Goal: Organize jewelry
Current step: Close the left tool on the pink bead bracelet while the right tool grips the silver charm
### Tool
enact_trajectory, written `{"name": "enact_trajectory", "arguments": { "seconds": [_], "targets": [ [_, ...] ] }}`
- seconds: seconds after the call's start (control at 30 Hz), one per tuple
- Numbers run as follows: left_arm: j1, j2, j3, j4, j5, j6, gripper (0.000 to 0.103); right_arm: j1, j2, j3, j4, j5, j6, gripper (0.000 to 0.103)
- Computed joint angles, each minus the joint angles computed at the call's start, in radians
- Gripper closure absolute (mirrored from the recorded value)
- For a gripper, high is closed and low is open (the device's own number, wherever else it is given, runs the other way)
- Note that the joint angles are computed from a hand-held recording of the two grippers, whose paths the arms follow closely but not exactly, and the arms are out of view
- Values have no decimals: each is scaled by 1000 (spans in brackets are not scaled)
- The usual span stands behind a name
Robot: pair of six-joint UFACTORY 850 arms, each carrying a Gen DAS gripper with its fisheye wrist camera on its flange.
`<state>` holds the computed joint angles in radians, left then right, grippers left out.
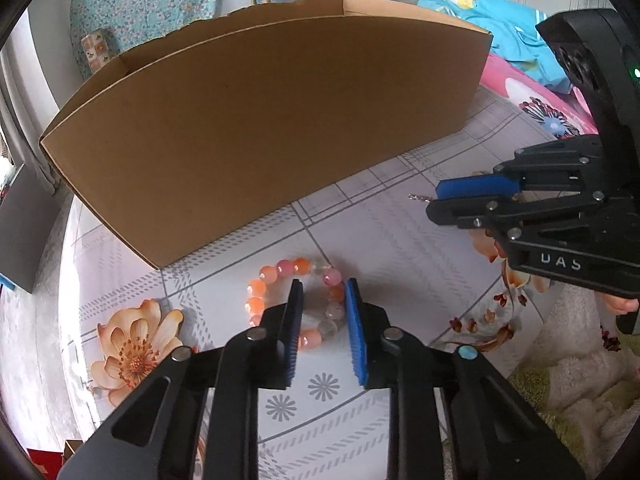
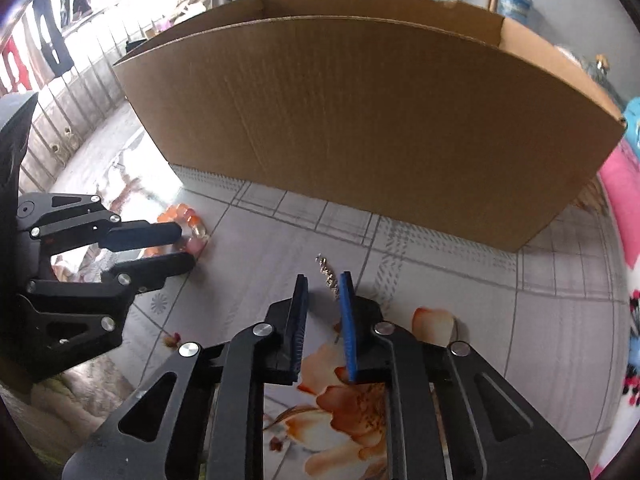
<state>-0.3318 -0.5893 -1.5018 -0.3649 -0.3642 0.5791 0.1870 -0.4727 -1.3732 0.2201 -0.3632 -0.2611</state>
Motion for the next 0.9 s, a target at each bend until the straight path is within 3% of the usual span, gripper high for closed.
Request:
{"name": "enact_trajectory", "arguments": {
  "seconds": [0.2,0.33,0.9],
  "targets": [
    [8,5,8,-29,10,36,94,-2,-4,-7,-22,-9,-5,103],
    [15,10,17,-75,16,77,94,-12,-5,-11,63,-19,-44,103],
    [78,134,114,-444,19,405,94,-95,154,127,692,-33,-511,103]
  ]
}}
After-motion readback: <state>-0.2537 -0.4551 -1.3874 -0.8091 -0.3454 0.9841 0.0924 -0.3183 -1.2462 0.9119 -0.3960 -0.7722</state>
